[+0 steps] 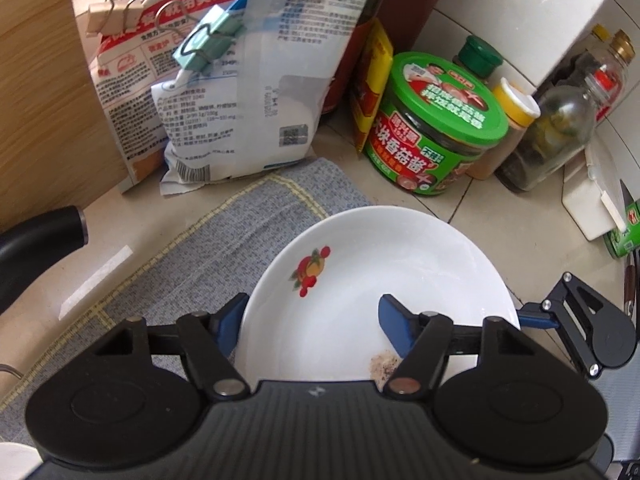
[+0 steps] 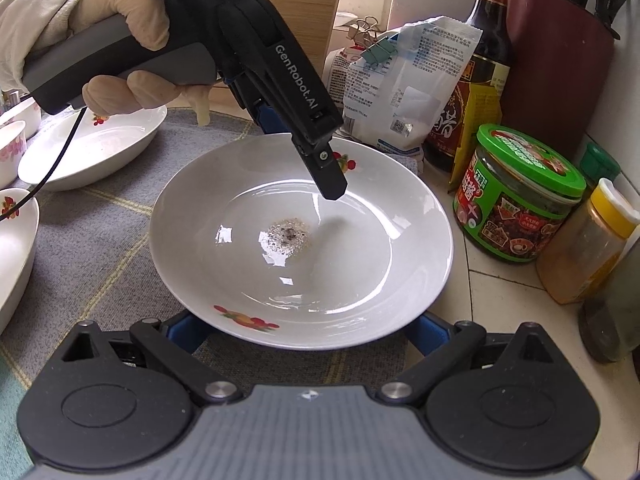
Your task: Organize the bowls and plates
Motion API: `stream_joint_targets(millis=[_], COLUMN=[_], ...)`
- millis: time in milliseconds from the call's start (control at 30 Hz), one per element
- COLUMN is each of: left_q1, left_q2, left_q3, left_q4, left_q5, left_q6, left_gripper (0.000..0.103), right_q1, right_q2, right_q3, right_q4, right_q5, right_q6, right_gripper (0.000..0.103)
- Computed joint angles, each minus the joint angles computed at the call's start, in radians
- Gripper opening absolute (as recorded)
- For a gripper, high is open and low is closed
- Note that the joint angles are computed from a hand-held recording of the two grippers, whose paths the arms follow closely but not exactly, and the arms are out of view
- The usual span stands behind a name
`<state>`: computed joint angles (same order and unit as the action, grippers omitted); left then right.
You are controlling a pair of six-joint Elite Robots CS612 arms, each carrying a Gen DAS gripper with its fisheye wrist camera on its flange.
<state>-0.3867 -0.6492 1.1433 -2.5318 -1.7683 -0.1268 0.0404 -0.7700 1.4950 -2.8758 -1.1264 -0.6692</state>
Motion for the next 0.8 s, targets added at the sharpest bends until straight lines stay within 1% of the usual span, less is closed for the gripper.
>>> stream_joint_targets(millis=[100, 233, 400, 800], left_q1=[-0.001, -0.001, -0.001, -0.024], left_q2=[-0.003, -0.009, -0.019, -0.066], left_q3=[0.004, 0.015, 0.035, 0.119], left_q4=[-0.003, -0.014, -0.033, -0.115], left_q5=[0.007, 0.013, 0.014, 0.043], left_q6=[0.003, 0.021, 0.024, 0.040], left_gripper=[0.069, 0.069, 0.069, 0.069], right_q1=[-0.001, 0.000, 0.000, -0.002], right_q2=[-0.002, -0.005, -0.012, -0.054], right_q3=[0.000, 0.006, 0.014, 0.069], right_q4=[0.002, -0.016, -0.018, -0.047], right_q5=[0.006, 0.001, -0.004, -0.026], right_q6=[0.006, 0.007, 0.002, 0.005], right_gripper=[0.102, 0.102, 0.102, 0.102])
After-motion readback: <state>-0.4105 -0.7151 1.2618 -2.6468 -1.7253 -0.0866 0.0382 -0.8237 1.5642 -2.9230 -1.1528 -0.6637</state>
